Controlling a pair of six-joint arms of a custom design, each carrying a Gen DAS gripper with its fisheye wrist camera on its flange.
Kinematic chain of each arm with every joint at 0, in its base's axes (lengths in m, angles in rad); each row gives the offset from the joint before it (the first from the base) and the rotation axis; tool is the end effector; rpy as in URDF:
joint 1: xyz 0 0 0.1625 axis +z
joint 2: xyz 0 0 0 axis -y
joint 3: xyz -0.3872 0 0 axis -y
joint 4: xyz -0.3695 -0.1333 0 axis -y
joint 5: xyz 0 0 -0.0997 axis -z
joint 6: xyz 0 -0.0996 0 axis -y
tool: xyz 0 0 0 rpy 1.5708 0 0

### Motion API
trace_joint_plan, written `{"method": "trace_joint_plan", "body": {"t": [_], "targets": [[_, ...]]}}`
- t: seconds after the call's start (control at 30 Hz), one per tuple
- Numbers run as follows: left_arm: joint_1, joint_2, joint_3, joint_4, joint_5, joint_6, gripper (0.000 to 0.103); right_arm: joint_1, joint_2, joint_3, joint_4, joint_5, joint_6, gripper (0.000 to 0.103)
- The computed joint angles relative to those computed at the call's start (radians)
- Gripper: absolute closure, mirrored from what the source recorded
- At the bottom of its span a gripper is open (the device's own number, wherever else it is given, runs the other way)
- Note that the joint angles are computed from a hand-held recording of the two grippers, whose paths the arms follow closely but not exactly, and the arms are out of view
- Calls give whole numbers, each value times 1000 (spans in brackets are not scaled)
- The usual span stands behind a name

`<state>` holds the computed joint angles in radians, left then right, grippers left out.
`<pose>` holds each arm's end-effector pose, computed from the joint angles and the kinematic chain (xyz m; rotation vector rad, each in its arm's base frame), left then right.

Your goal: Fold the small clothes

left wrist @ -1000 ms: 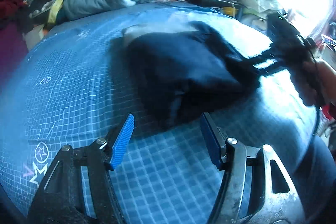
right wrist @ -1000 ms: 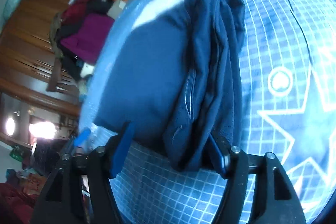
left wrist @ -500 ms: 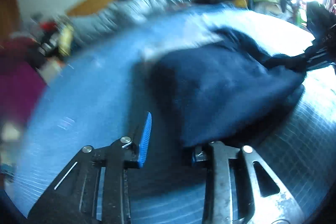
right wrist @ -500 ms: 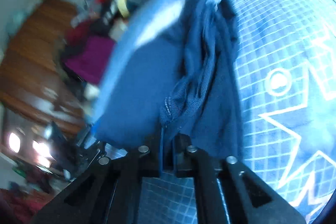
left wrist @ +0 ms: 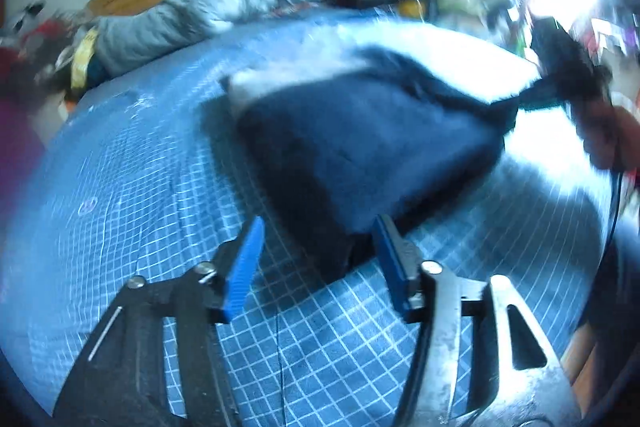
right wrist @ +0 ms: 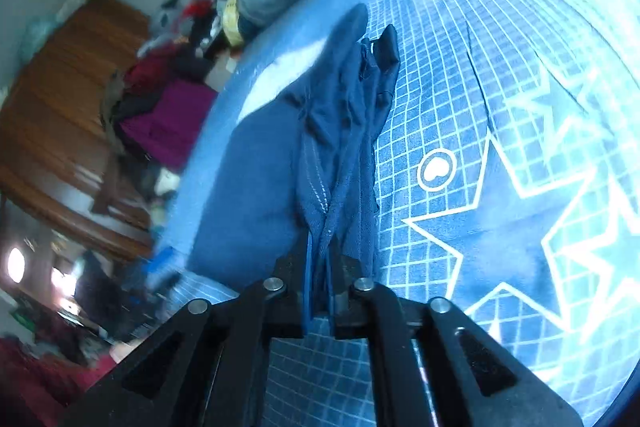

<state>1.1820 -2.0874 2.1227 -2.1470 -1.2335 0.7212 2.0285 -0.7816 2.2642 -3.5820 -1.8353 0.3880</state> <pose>0.0356 -0.3516 0.4569 1.2906 2.3191 -0.6502 0.2915 -0.3491 0.0345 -0.0034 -2.9893 0.9004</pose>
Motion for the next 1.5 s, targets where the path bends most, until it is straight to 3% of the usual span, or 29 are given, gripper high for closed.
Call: {"method": "trace_joint_plan", "body": {"t": [0.03, 0.1, 0.2, 0.27, 0.33, 0.43, 0.5, 0.6, 0.63, 0.73, 0.9, 0.97, 1.0, 1.1, 1.17, 1.27, 1.3, 1.37, 1.43, 1.5], "targets": [[-1, 15, 3, -40, 11, -9, 41, 5, -15, -10, 53, 3, -2, 72], [15, 53, -5, -77, 21, -23, 41, 37, -39, -31, 135, -62, -13, 56], [26, 85, -16, -104, 16, -47, 41, 119, -39, -66, 165, -247, 13, 53], [25, 97, -14, -115, 17, -54, 41, 145, -28, -80, 112, -301, -7, 53], [18, 102, -10, -120, 16, -76, 40, 139, 4, -137, 121, -284, -58, 56], [-12, 101, 6, -146, 19, -99, 40, 117, 79, -266, 241, -312, -130, 57], [-29, 92, 21, -155, 25, -106, 40, 92, 114, -312, 304, -332, -124, 58], [-44, 98, 27, -163, 33, -104, 40, 67, 150, -338, 287, -282, -110, 93], [-47, 103, 28, -173, 39, -101, 40, 66, 140, -309, 216, -258, -110, 96], [-47, 133, 20, -208, 42, -100, 40, 53, 113, -223, 34, -191, -84, 97], [-70, 178, 43, -223, 15, -88, 40, 2, 149, -210, 0, -146, -41, 97], [-56, 224, 68, -206, 81, -73, 40, 4, 150, -208, -22, -156, -61, 97], [-36, 247, 75, -204, 104, -65, 35, 0, 154, -206, -38, -160, -70, 97], [-19, 256, 52, -187, 83, -76, 32, -42, 163, -197, -55, -138, -76, 102], [-18, 243, 28, -161, 67, -102, 36, -67, 170, -202, -46, -113, -79, 103], [-20, 196, 11, -170, 28, -104, 38, -23, 148, -227, 36, -183, -100, 95], [-19, 187, 7, -177, 23, -104, 38, 1, 139, -240, 63, -216, -107, 87], [-13, 179, -2, -196, 24, -111, 38, 54, 119, -249, 71, -273, -138, 86], [0, 196, -15, -215, 16, -129, 37, 115, 131, -305, 94, -368, -206, 77], [9, 219, -18, -239, 24, -137, 37, 142, 161, -365, 118, -397, -294, 76]]}}
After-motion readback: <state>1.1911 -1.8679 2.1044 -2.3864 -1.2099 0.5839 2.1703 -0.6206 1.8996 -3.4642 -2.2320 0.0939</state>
